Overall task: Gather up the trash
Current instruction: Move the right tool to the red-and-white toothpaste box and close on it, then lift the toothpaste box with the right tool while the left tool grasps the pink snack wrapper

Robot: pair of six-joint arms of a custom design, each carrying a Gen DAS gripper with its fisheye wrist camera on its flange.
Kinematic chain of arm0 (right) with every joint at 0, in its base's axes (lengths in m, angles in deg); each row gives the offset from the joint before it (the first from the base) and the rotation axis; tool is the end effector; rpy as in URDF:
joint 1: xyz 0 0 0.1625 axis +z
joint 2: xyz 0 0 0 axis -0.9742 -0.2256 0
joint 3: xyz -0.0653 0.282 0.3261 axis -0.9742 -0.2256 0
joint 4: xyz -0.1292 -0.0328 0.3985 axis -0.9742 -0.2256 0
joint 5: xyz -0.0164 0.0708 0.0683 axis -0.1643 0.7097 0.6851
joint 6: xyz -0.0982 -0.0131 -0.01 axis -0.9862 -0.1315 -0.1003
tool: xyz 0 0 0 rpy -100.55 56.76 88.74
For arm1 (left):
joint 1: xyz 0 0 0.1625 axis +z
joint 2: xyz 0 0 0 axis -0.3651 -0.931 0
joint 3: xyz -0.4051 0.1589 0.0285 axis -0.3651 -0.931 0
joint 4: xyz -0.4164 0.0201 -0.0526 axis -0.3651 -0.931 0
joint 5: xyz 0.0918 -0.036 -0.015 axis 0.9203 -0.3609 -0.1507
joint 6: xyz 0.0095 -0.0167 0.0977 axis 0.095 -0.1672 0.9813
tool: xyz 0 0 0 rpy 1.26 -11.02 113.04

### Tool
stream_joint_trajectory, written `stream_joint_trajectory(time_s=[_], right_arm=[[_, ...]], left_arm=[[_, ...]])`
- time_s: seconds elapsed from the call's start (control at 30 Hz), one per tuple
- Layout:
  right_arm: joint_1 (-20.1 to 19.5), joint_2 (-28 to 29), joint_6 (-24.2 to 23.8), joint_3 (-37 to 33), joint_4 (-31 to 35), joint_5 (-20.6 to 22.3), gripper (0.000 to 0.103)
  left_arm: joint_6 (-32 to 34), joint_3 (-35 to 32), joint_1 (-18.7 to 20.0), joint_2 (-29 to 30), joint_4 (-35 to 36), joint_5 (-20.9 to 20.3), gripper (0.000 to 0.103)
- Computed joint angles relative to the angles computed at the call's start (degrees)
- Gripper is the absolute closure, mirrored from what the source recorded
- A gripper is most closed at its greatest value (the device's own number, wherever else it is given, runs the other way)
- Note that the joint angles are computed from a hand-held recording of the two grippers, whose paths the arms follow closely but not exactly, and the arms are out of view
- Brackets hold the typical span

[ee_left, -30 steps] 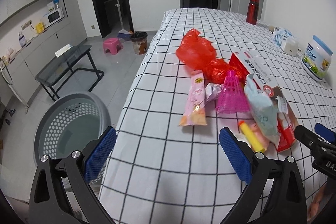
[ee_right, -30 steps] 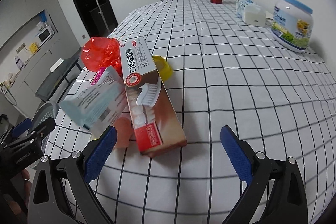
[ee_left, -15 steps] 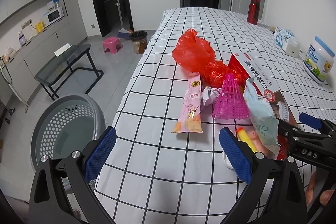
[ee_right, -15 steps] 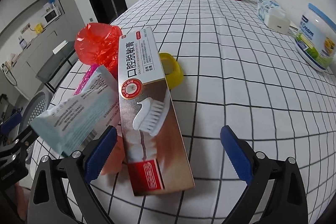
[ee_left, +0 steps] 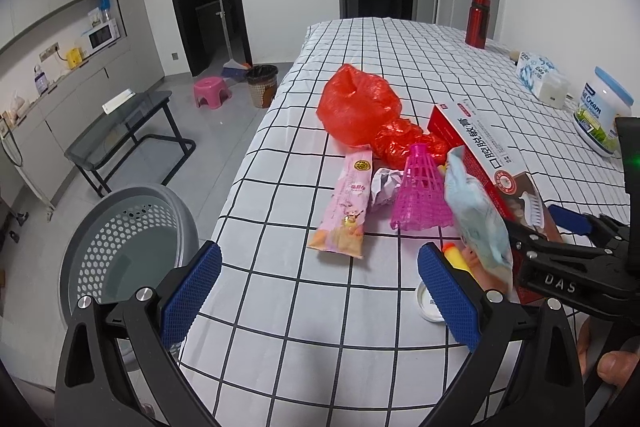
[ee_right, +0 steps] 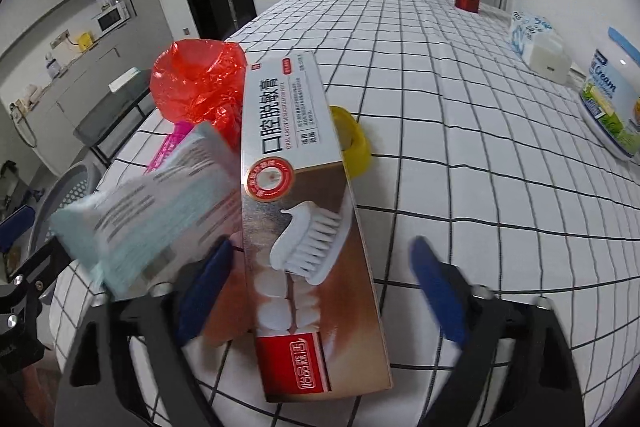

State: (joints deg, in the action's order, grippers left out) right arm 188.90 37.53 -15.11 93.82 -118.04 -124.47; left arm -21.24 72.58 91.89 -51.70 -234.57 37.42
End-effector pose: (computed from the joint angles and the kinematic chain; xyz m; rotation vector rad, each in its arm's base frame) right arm 0.3798 -0.7659 -0.0304 0.3018 -2.3746 0.7698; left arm -0.0491 -0.7458 0.3464 0.4949 2.1935 -0.8255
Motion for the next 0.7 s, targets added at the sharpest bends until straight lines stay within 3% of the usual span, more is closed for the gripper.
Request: stream_joint_trajectory(time_s=[0.17,0.7], right_arm=[[-0.2,-0.8,0.1,0.9,0.3,1.7,0.048],[0.2,-4.9,1.3,10.1,-11.8,0.5,0.052]], left_arm=[[-0.4,0.1,-0.1,-0.1,0.3,-0.2,0.006],[-1.4,1.0,-0.1,-0.9,0.4,-0.9,0.006]])
